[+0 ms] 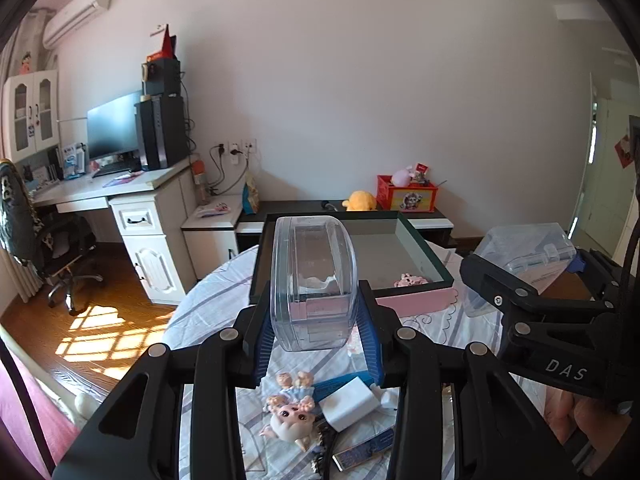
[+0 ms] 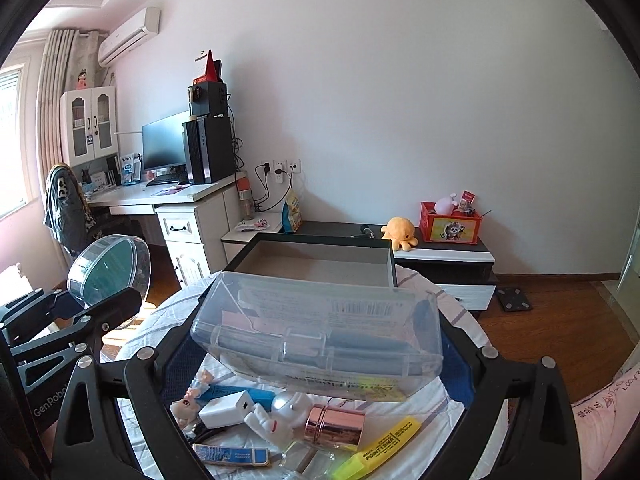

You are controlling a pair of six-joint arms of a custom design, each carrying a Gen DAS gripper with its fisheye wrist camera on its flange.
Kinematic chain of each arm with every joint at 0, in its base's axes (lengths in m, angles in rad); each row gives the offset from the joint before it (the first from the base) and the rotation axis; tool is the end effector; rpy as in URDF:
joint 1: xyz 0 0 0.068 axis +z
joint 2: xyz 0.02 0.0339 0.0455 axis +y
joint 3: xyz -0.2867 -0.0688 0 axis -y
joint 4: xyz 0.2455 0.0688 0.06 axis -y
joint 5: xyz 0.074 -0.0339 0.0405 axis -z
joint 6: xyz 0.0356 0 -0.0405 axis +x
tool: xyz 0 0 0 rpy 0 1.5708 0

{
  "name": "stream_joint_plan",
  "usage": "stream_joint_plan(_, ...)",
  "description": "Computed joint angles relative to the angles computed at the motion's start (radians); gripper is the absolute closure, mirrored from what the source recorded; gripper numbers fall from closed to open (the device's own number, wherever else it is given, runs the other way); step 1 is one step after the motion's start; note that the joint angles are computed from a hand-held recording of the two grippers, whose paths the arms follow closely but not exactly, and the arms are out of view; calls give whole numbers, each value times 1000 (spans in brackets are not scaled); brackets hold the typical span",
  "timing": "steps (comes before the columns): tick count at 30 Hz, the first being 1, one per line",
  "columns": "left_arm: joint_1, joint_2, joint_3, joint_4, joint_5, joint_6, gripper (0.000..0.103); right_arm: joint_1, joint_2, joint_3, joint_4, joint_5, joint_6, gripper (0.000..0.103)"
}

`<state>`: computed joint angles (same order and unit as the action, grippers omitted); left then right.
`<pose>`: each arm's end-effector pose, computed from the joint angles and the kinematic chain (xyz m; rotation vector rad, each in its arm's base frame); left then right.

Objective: Organize rigid objects
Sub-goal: 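Lower both items into the pink box and open both tools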

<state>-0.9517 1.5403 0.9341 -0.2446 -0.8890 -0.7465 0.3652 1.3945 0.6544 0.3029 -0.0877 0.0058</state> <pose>0.2029 -0.2371 0.2370 -0.1543 2.0592 0.0653 0.2703 0.1067 0.2282 -0.4166 1.9777 0.3243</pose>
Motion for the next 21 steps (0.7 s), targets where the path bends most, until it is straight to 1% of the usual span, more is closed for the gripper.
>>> stream_joint_plan(2,75,48,34,50,83,66,65,-20,79,62,3,-25,-9,5)
stream_joint_plan(4,149,117,87,98,157,144,65,-35,174,147,-13,-27,-25,5)
stream_joint_plan(8,300,269,245,95,323,238,65,-62,380,364,-96,-55,-33,5)
stream_joint_plan(10,356,347,330,78,376,267,65,-68,484,485,-160,-68,-39,5)
stream_joint_plan(12,404,425,419,46,416,290,65,-72,572,585,-204,-77,-41,5)
stream_joint_plan(13,427,461,458,33,445,301,65,-73,620,647,-250,-87,-47,5)
stream_joint_plan(15,459,528,528,-1,462,307,65,-68,699,735,-295,-86,-49,5)
stream_joint_plan(19,499,618,599,-29,495,305,65,-58,834,897,-405,-91,-65,5)
stream_joint_plan(21,514,645,618,-39,515,300,65,-55,870,936,-426,-95,-61,5)
